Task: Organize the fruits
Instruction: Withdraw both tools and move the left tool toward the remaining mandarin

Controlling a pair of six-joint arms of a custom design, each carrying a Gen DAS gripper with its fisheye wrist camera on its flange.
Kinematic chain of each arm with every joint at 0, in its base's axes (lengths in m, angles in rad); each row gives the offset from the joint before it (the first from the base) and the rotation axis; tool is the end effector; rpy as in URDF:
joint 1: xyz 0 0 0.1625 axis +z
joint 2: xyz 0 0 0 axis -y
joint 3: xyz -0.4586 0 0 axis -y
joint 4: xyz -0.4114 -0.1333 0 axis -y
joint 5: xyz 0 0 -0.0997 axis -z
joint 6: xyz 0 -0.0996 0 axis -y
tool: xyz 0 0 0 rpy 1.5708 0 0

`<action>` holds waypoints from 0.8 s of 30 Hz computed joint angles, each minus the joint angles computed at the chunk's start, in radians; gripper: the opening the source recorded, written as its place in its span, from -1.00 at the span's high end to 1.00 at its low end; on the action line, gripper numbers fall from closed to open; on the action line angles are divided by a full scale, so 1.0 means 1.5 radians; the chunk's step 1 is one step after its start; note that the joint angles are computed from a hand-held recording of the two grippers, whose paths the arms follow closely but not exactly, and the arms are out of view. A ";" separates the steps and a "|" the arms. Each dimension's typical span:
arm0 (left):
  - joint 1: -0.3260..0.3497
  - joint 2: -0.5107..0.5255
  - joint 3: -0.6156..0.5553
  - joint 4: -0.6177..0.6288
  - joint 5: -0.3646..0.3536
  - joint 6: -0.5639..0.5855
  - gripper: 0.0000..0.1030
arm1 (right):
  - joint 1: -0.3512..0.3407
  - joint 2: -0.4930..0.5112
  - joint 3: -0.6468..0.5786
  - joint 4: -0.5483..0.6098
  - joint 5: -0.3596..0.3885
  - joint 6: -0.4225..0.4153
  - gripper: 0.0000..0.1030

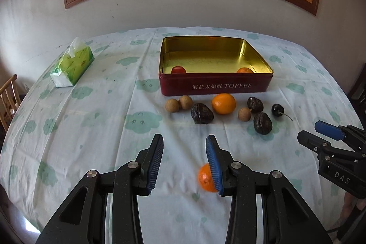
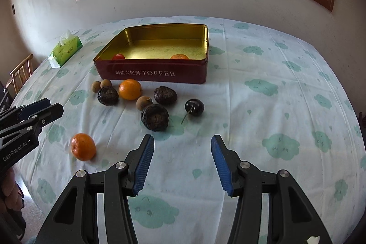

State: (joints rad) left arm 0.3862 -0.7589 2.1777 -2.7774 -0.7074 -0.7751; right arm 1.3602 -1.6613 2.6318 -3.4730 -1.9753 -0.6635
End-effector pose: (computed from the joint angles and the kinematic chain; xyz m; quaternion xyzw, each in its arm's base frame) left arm -0.3649 -0.3740 -0.0129 0.2270 0.8753 -0.2919 0.3117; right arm 0.0243 -0.3364 0.3052 0.1086 -0.8731 0.3227 0.3489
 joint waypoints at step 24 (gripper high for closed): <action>-0.035 0.020 0.070 -0.046 -0.078 -0.054 0.21 | -0.056 -0.027 0.080 -0.038 0.025 -0.028 0.04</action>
State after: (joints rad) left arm 0.3336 -0.7283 2.2831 -2.8470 -0.8246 -0.8562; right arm 1.2767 -1.7014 2.7523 -3.5296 -1.9372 -0.7054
